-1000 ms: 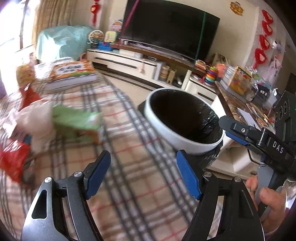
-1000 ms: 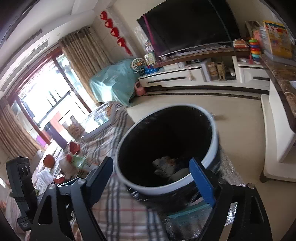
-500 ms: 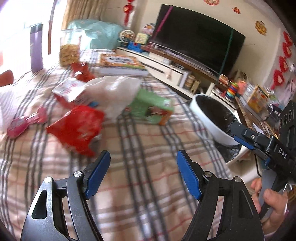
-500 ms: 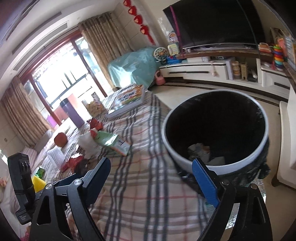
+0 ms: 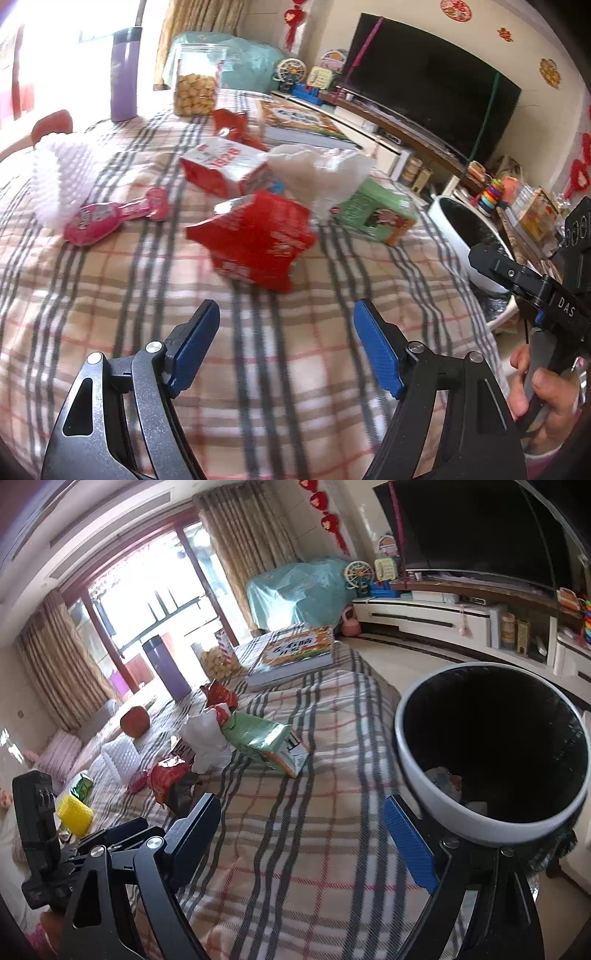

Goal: Collect trash
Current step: 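Move both open grippers back over the table toward the remaining trash, then grasp the red snack bag with the left gripper while the right gripper grasps the green milk carton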

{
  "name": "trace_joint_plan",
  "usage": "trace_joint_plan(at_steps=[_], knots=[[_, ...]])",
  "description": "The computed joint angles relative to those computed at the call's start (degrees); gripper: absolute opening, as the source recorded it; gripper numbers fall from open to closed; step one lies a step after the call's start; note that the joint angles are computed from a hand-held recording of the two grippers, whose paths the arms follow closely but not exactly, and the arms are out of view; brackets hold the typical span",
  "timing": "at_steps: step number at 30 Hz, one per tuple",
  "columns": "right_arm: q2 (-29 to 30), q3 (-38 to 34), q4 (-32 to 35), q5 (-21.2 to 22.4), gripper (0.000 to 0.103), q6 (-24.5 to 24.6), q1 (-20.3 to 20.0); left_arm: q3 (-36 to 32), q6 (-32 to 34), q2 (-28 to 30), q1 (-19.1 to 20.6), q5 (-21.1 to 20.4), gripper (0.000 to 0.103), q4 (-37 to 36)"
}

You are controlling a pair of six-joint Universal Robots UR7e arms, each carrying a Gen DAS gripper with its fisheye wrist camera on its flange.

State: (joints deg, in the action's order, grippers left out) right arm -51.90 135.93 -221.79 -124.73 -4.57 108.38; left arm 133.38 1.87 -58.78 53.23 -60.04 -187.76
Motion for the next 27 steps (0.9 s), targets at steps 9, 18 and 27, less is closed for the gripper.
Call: trace_joint_plan(at_steps=[9, 18, 27], knots=[[0.6, -4.8, 10.0, 3.6, 0.091, -3.5, -2.3, -3.1, 0.0, 0.2, 2.2, 2.0, 0.086, 4.1], [2.7, -11.2, 16.9, 3.2, 0.091, -7.3, -4.0, -6.7, 2.7, 2.7, 2.7, 1.1, 0.086, 3.6], [4.2, -14.7, 20.6, 4.2, 0.063, -9.1, -4.9, -8.5, 3.9, 4.0, 4.2, -1.7, 0.056, 4.5]])
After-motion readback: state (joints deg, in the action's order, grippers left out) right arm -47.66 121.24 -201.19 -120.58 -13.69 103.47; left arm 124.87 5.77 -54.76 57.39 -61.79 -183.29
